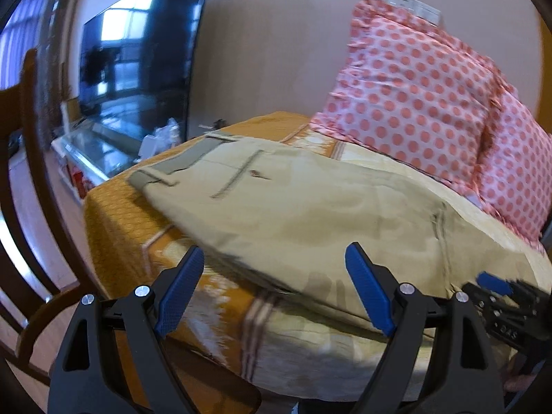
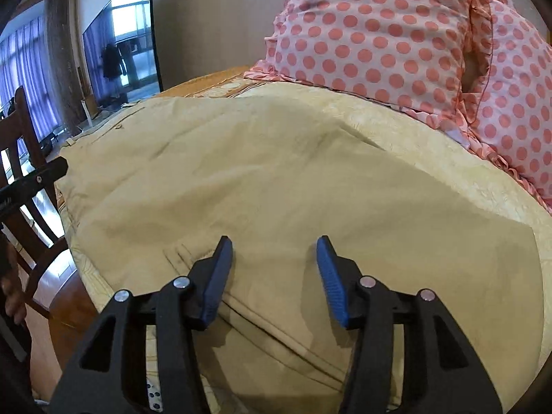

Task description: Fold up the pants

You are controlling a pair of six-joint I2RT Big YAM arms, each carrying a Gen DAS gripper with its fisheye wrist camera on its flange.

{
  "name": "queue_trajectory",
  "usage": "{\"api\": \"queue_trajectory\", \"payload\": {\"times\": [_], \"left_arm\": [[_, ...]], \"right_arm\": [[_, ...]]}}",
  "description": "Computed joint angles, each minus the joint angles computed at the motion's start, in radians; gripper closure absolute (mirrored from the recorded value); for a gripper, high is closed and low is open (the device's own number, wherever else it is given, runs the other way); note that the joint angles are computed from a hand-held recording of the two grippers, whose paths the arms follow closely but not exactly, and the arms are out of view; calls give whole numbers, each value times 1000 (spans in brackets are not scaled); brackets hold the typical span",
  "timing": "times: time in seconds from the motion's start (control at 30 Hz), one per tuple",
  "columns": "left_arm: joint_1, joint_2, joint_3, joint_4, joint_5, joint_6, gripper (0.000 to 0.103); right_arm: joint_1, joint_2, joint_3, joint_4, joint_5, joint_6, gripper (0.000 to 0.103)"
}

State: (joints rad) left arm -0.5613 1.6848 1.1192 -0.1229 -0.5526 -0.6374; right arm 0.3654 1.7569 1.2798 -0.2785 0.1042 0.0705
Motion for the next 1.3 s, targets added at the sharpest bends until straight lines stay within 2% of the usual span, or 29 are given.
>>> {"api": "queue_trajectory", "payload": {"times": [0.2,0.4,0.47,0.63,0.7,0.77,0.87,0.97,1.0,1.13,1.17,1.23,1.27,1.3], "left_arm": [[90,-48,-57,22,124,-122,18],[197,-61,-98,98,336,-241,18],[209,-57,-96,117,368,-239,18],[254,-12,-55,150,524,-245,18],[263,-4,-45,154,554,-262,18],[280,5,-58,216,636,-314,18],[295,7,-60,233,651,-349,20],[303,6,-33,165,556,-355,21],[311,11,-24,158,546,-361,21],[336,41,21,146,582,-403,27],[337,47,32,134,579,-409,31],[331,55,55,93,551,-408,46],[325,61,63,82,535,-401,64],[318,65,74,49,501,-385,75]], "right_arm": [[-2,-8,-12,25,-6,-2,48],[-5,-10,-19,36,-16,-2,47],[-6,-10,-20,37,-19,-3,47],[-6,-11,-25,44,-23,-3,46],[-5,-12,-27,47,-24,-3,46],[-5,-12,-28,49,-25,-2,46],[-4,-14,-30,51,-27,-1,46],[-5,-15,-32,53,-32,-2,45],[-5,-16,-33,55,-36,-2,45],[-5,-17,-35,60,-44,0,44],[-5,-18,-37,62,-47,1,43],[-9,-21,-43,72,-64,5,40],[-11,-23,-46,77,-72,7,37],[-13,-26,-53,84,-87,9,32]]}}
